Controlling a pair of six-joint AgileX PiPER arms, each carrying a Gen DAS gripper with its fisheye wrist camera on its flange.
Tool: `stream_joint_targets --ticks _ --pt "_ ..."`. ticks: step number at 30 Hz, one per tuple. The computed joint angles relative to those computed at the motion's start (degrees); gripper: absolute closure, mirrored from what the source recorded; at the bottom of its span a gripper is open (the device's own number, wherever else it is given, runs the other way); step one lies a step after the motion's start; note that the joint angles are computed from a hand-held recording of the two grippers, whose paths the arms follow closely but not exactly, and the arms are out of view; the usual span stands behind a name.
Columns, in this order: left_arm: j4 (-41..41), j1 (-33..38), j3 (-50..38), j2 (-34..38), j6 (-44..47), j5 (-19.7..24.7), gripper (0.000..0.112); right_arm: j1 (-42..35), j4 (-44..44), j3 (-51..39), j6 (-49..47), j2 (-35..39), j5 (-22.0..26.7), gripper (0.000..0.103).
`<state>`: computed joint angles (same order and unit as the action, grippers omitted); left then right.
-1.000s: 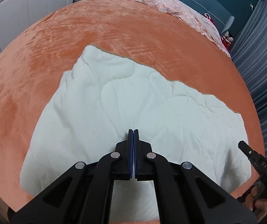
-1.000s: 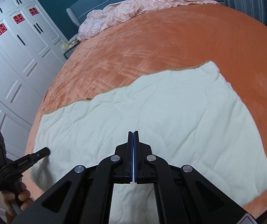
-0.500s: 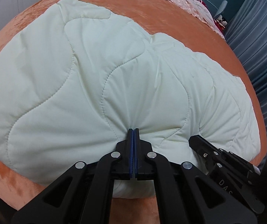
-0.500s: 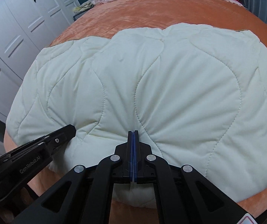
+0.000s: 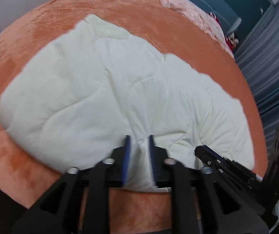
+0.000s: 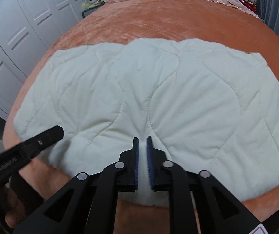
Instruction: Fold large clothes
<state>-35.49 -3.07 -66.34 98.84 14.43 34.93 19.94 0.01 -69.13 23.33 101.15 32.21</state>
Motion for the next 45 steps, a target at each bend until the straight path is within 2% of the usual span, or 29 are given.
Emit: stream_joint_targets --ticks 1,2,3,4,7,9,13,15,16,18,19,21,22,24,26,29,33,36,38,40,42,45 --pt "-3.3 3.5 4.1 -4.8 2.7 -1.9 0.021 0.4 0.9 2.0 -0.6 -2.9 -1.0 0.086" --pt "-5.1 6.3 7.7 -8.8 4.0 -4.5 0.014 0.9 1.4 3.6 -0.9 -5.2 -1.6 0.083" --pt "-6.2 9.1 9.6 -11.3 5.3 -5.4 0.015 1.3 2.3 4.6 -1.2 -6.7 -2.1 0.082" --pt "-5.0 11.9 9.5 -11.5 5.1 -4.2 0.015 1.4 4.0 5.2 -2.4 -7.3 -2.4 0.082" --pt "-4.4 17.5 6.6 -5.2 4.4 1.5 0.015 0.5 14.8 5.5 -8.7 -5.4 -3.3 0.082" --pt "-11.0 20.1 6.0 -0.3 7.6 4.5 0.017 0.3 19.2 4.9 -10.1 -2.6 -3.4 0.082" --pt "-18.8 18.7 5.5 5.3 11.2 5.3 0.017 0.5 20.3 4.7 -10.0 1.4 -4.0 0.082" --pt "-17.9 16.6 5.1 5.5 9.8 2.9 0.018 0.5 20.3 4.5 -10.2 2.2 -4.2 0.085" --pt "-18.3 16.2 4.4 5.7 10.5 3.1 0.031 0.3 20.7 4.2 -10.7 2.6 -4.0 0.085" --pt "-20.3 16.2 1.9 7.2 11.3 7.6 0.060 0.1 20.9 3.8 -11.1 3.1 -3.7 0.086" --pt "-19.8 16.0 1.5 6.5 9.9 7.8 0.072 0.2 20.7 3.4 -11.0 3.3 -3.4 0.086" --pt "-19.7 16.4 1.3 3.8 10.8 9.3 0.089 0.4 19.6 3.1 -9.7 2.9 -2.5 0.086" --pt "-20.0 17.0 1.5 1.5 11.6 10.6 0.093 0.6 18.9 2.8 -8.8 2.8 -1.8 0.086" --pt "-20.6 18.3 1.6 -3.0 13.5 14.6 0.098 2.0 16.1 2.1 -5.7 2.0 0.1 0.085" --pt "-18.3 18.8 1.3 -7.8 13.7 17.5 0.099 3.3 17.1 2.3 -6.7 0.5 1.5 0.084" --pt "-13.0 18.4 0.3 -15.8 12.5 19.1 0.100 5.8 27.8 3.6 -15.0 -0.8 1.6 0.084" --pt "-4.4 12.2 -2.2 -20.4 8.0 17.0 0.100 9.6 42.6 1.4 -27.3 2.8 2.2 0.088" --pt "2.4 2.9 -3.5 -19.5 3.0 13.0 0.100 8.8 44.9 1.3 -28.8 2.5 4.3 0.088" --pt "2.7 -2.1 -3.2 -19.4 2.8 12.4 0.100 4.0 49.7 6.1 -33.9 -2.2 6.4 0.088" --pt "6.2 -9.3 -3.7 -18.2 0.0 10.8 0.100 -2.8 49.4 12.6 -36.1 -10.1 7.3 0.087" --pt "8.2 -14.4 -3.1 -16.7 -1.2 9.7 0.100 -10.4 44.4 17.7 -33.6 -17.9 8.8 0.081" --pt "10.7 -22.4 -2.5 -11.7 -5.3 8.5 0.100 -23.2 36.6 22.1 -29.8 -27.9 13.4 0.081"
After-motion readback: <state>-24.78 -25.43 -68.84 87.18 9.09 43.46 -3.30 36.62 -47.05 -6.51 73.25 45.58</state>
